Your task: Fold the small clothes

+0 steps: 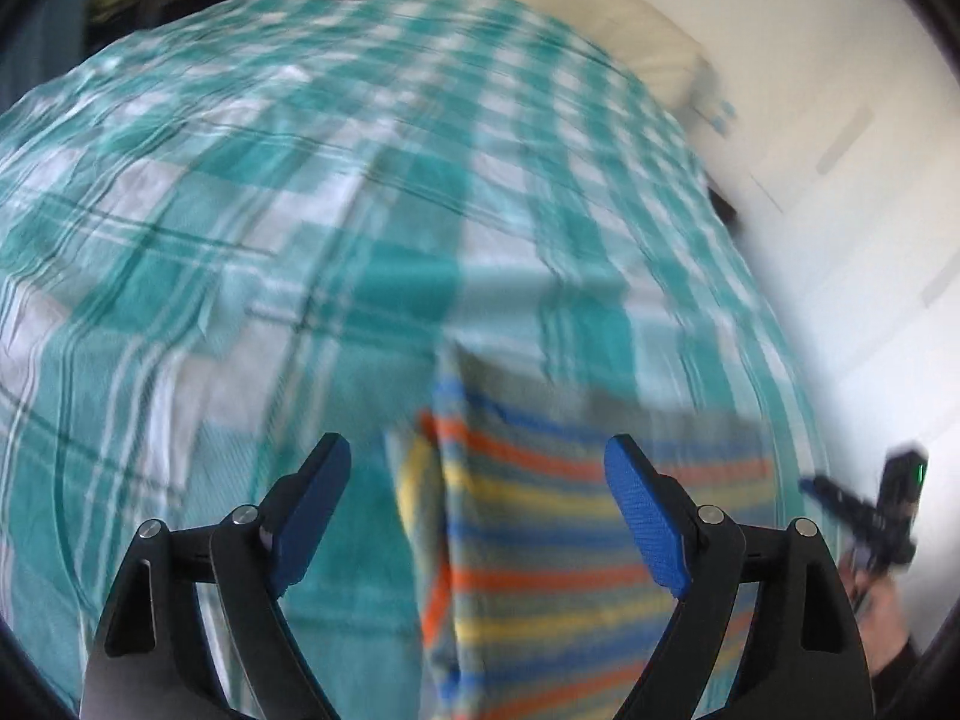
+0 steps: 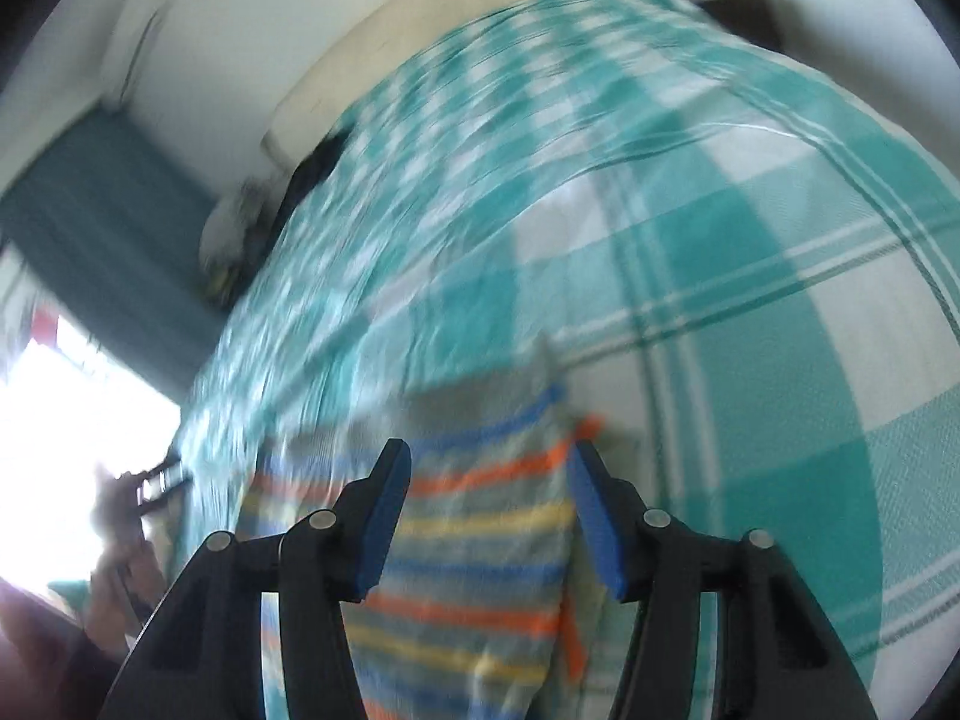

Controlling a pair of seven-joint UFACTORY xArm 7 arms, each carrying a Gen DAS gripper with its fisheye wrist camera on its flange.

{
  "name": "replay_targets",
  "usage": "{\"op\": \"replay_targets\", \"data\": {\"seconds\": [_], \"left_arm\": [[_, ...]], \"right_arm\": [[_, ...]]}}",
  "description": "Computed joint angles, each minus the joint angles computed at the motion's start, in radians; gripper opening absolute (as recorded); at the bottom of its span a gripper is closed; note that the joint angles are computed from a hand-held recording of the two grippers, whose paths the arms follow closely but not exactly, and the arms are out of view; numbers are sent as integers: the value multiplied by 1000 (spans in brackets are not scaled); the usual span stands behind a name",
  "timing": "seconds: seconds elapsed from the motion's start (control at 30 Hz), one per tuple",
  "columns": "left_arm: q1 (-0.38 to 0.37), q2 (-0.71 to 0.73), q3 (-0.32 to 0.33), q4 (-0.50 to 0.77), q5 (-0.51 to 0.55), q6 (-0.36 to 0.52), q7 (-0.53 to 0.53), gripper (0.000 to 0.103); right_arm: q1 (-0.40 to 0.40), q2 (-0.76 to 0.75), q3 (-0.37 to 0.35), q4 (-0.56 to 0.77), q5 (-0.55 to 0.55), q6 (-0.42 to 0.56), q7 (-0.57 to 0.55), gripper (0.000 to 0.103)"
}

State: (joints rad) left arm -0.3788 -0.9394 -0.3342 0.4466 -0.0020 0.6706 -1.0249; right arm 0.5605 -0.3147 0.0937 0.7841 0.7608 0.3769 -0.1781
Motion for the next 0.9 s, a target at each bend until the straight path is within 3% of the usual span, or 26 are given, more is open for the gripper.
{"op": "replay_targets", "data": {"seconds": [0.07,0.13,0.2,0.27,0.37,0.43,0.5,0.53,0.63,0.77,0.87,0.9], "left_arm": [[-82,5,-69,4,1,19,19,88],[-146,62,-155,33,15,91,26,78],[-184,129,-213,43,-41,199,5,41],[-272,41,-226,-41,-57,205,-127,41],[-325,-22,-232,-21,-55,318,-227,48],[-352,-91,-270,-10,-62,348,-322,63],[-340,-93,-335,49,-37,414,-394,87],[-328,-78,-374,95,-18,460,-422,89],[-310,-24,-447,184,13,513,-467,91],[-285,54,-495,237,63,552,-477,96],[-267,112,-519,252,105,596,-493,96],[-267,126,-524,249,116,604,-503,96]], "right_arm": [[23,-54,34,-47,-58,41,-38,55],[41,-111,80,-115,-143,68,-43,55],[40,-171,122,-195,-237,118,9,54],[21,-232,158,-272,-341,167,84,47],[11,-384,183,-363,-430,202,190,53],[20,-476,181,-397,-448,240,271,54],[39,-609,189,-460,-458,235,352,61],[46,-660,197,-484,-467,239,389,67],[73,-834,250,-562,-478,284,548,72],[95,-955,379,-610,-529,363,751,75],[117,-989,469,-638,-570,404,871,84],[140,-1017,467,-652,-586,424,882,89]]}}
